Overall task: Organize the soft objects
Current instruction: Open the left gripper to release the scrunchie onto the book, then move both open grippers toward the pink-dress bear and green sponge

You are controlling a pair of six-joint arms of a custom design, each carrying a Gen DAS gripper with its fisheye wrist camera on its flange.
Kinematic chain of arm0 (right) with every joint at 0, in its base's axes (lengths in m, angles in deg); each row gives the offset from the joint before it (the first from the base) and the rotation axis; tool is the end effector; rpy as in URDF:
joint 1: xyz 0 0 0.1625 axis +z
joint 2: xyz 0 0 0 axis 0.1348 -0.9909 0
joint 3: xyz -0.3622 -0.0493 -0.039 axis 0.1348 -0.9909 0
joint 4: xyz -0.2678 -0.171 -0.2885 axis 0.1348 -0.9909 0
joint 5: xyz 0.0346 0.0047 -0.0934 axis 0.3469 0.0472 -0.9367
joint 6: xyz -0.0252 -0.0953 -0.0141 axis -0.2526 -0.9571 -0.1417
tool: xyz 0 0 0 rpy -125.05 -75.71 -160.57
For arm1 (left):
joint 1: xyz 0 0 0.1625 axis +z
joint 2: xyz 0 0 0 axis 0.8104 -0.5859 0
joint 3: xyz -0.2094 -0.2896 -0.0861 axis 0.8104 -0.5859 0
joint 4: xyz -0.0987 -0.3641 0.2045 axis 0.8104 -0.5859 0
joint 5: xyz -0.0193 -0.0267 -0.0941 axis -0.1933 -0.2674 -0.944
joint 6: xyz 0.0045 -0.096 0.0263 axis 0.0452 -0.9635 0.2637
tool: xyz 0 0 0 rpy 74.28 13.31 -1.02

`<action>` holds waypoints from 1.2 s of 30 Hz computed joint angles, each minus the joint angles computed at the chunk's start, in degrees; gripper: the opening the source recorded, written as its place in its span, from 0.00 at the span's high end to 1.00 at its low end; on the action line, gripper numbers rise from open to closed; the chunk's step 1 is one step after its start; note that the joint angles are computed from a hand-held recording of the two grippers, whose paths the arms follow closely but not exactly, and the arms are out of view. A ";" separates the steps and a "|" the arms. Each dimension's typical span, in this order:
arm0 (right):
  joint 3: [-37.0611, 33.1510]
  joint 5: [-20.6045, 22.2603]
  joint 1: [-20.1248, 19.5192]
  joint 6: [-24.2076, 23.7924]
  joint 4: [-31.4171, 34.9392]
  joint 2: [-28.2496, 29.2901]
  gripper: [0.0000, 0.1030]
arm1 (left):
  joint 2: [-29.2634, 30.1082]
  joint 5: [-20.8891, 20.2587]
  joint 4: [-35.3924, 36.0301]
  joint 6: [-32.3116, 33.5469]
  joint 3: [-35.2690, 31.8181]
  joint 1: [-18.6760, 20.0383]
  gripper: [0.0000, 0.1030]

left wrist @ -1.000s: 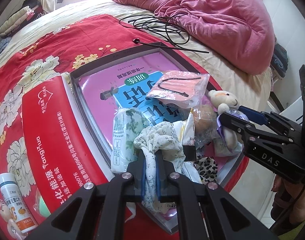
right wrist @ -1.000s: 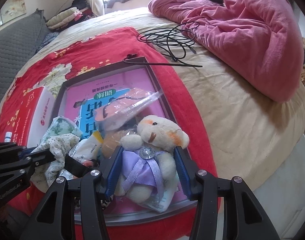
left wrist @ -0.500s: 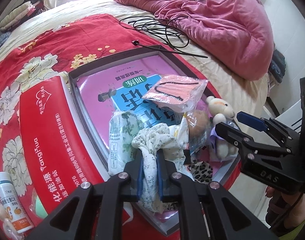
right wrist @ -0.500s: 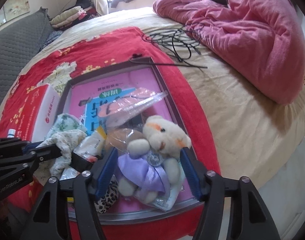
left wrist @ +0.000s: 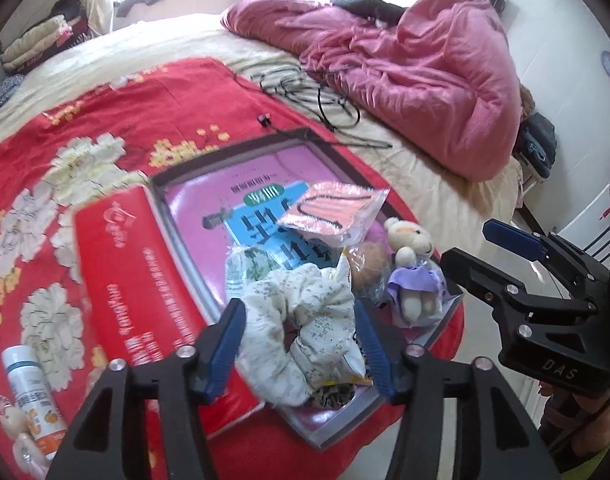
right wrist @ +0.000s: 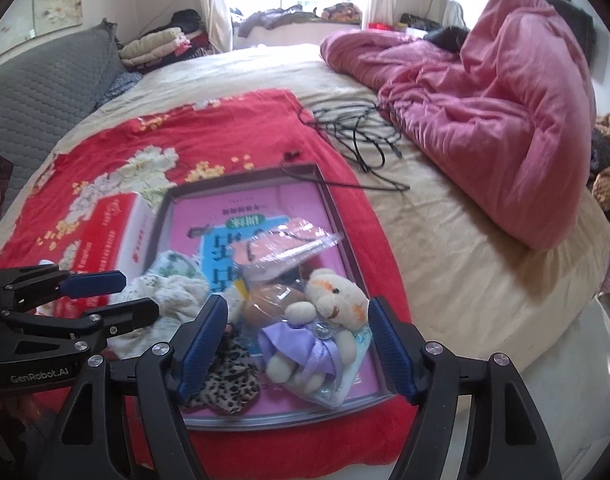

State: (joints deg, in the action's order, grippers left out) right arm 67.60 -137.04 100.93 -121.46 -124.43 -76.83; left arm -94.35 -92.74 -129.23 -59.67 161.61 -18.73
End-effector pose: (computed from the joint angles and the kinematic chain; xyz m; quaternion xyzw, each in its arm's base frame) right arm 0.2750 -0.5192 0.2261 0.4242 -0.8618 0.1598 0.2275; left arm -0.2635 -0.4449 0.2009 -0.0228 0.9028 -0.3233 0.2826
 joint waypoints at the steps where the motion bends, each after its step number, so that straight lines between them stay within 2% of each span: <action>1: 0.19 0.27 0.39 -0.02 0.06 -0.38 0.28 | -0.79 0.52 1.08 -0.97 0.23 -0.67 0.40; 4: 0.75 1.21 1.84 -0.25 0.46 -1.42 0.27 | -3.57 2.13 6.50 -5.13 0.62 -3.08 0.39; 7: 1.50 1.57 3.73 -1.05 0.37 -2.04 0.27 | -6.84 3.41 14.20 -10.75 0.94 -5.41 0.34; 9: 1.98 2.13 5.10 -1.35 0.74 -2.28 0.27 | -9.61 4.07 21.38 -16.49 1.26 -7.24 0.30; 17: 3.82 4.28 10.01 -1.63 2.22 -1.63 0.27 | -19.13 3.03 47.88 -38.28 2.09 -13.18 0.29; 22: 4.93 5.37 13.52 -1.76 3.29 -0.09 0.27 | -25.09 -0.94 62.67 -51.74 2.86 -17.52 0.28; 26: 5.60 5.94 15.98 -2.31 4.28 1.30 0.27 | -29.51 -5.07 70.77 -59.93 4.22 -21.02 0.28; 31: 5.89 4.59 18.38 -3.73 5.99 3.56 0.27 | -35.50 -11.31 77.43 -67.06 6.93 -25.15 0.28; 36: 6.04 3.26 19.71 -4.93 7.34 5.84 0.27 | -40.68 -16.07 79.96 -70.73 10.09 -28.11 0.28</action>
State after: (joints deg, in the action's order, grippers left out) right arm 73.64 -133.78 120.64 -126.39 -117.09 -70.98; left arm -135.03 -108.81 -49.27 -130.40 171.69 -46.84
